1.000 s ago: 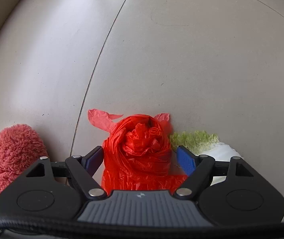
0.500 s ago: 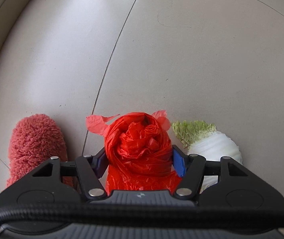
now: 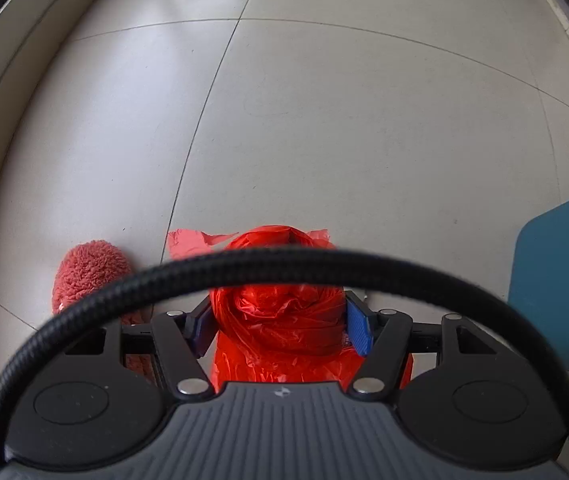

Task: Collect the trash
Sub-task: 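Close the left tool on the red plastic bag and lift it, then carry the red plastic bag into the teal bin and open the left tool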

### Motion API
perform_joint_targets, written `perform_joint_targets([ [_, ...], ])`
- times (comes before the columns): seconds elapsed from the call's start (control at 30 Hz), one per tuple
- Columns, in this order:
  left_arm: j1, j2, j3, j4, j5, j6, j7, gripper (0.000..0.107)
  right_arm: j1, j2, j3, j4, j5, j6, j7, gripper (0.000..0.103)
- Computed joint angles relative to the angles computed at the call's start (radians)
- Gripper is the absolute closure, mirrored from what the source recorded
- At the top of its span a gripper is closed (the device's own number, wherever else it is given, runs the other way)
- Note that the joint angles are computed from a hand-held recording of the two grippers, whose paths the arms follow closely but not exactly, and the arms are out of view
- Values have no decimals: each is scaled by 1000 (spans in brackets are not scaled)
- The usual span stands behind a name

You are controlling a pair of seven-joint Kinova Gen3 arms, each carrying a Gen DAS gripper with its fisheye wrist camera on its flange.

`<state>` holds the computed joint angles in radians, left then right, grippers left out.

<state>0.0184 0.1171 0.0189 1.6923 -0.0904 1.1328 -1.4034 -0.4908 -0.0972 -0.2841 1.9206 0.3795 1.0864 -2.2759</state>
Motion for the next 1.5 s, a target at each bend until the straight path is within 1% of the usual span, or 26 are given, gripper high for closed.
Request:
perform_joint_targets([
  [0.07,16,-41,20,-27,24,32,-24,44,-1,-1,-2,0,3,2,0,93],
  [0.2,69,-113,60,-80,24,77,-31,44,1,-9,1,4,-2,-6,5,93],
  [0.23,78,-130,67,-98,41,89,-39,44,4,-13,3,6,-7,-10,9,93],
  [0.37,127,-171,104,-168,60,120,-39,44,14,-26,2,11,-19,-18,23,93],
  [0.53,191,-175,148,-264,78,143,-42,44,17,-29,-7,14,-15,-20,22,93],
  [0.63,235,-153,174,-350,86,166,-39,44,20,-32,-6,17,-20,-26,27,93],
  [0.7,261,-153,184,-355,99,136,-46,44,22,-36,-5,19,-24,-30,30,93],
  [0.83,309,-113,203,-413,99,111,-42,44,26,-39,-7,20,-25,-33,36,93],
  [0.9,337,-88,210,-408,89,75,-27,44,28,-41,-8,22,-26,-37,40,93],
  [1.07,407,-4,214,-440,44,44,18,44,37,-52,-2,30,-40,-51,51,93],
  [1.17,479,79,206,-473,-47,63,69,44,47,-57,2,34,-54,-65,53,93],
  [1.37,573,234,159,-507,-120,107,104,44,57,-63,4,35,-72,-71,69,92],
  [1.5,621,321,133,-539,-157,142,105,44,69,-89,13,38,-104,-81,97,91],
])
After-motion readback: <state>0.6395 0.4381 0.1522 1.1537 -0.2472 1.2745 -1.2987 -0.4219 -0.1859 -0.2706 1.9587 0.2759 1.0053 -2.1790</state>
